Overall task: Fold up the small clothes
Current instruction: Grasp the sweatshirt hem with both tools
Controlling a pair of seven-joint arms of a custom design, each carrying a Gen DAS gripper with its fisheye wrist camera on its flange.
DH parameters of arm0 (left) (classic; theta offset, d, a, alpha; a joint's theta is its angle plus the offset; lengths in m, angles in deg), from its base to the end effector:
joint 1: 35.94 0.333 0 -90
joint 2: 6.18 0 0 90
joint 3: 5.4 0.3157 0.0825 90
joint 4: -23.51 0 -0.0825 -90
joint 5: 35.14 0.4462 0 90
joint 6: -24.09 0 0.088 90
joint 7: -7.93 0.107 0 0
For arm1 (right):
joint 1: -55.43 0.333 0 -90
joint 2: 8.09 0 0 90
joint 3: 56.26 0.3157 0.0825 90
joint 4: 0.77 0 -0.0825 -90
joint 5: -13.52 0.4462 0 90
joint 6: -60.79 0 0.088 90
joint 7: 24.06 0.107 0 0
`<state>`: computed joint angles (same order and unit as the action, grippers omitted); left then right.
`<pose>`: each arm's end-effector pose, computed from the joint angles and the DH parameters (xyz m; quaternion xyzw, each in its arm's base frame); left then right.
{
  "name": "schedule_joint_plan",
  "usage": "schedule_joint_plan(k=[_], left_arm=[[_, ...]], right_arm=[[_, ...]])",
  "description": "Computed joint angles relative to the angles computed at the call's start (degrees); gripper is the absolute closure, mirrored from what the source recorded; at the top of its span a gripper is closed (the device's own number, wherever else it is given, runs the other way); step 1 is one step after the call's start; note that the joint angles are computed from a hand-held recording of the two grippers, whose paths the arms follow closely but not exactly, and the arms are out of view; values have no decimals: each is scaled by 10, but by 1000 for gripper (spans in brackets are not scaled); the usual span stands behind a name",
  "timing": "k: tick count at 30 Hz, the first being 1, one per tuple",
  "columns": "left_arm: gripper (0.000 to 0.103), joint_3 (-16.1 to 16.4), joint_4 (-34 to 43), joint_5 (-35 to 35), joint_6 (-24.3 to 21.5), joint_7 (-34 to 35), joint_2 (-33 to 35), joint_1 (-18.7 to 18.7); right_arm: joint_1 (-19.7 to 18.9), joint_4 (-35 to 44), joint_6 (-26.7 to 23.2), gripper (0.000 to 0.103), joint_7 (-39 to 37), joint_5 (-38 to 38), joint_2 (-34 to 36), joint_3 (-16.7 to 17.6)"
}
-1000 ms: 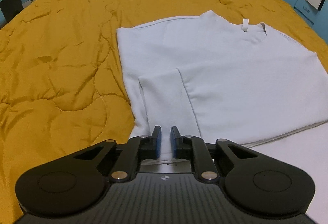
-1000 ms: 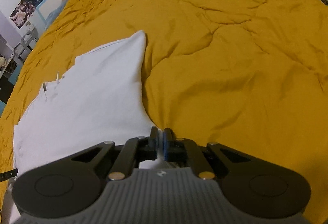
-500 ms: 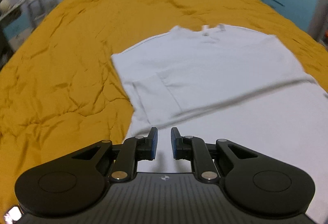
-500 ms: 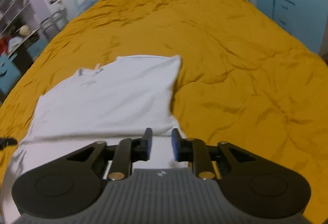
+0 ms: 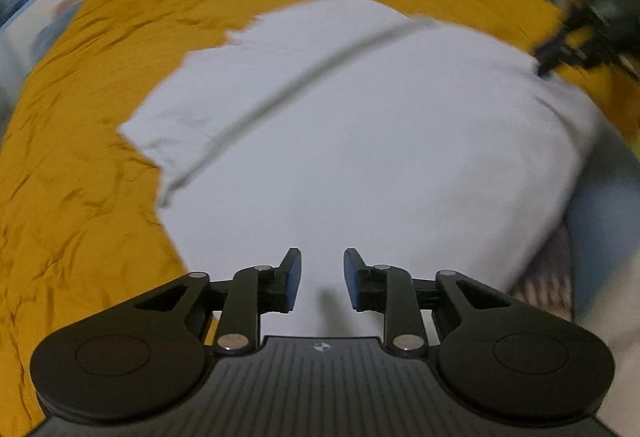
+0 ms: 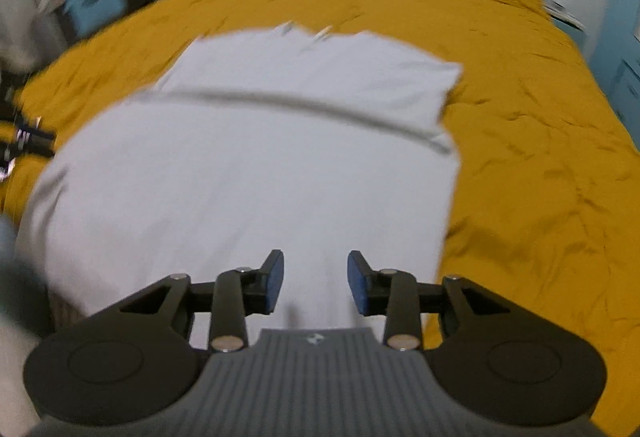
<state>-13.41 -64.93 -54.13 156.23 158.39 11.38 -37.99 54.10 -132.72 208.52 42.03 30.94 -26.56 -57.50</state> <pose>0.7409 -0.1256 0.5114 -0.2484 0.9283 -0.2297 0.1545 0.5522 -0.0306 0.5167 -0.7240 0.6143 -0.1848 0.2536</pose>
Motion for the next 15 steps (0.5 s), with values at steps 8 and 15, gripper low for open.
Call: schedule_joint_plan(k=[8,15], left_arm=[[47,1,-137,30,2,121,-88,-2],[40,2,-259,90,135,151,-136,-17]], right_arm=[[9,-81,-52,58,-70,-45,-83,23],[-7,-133,-55,50,-82,-107,-127,49]])
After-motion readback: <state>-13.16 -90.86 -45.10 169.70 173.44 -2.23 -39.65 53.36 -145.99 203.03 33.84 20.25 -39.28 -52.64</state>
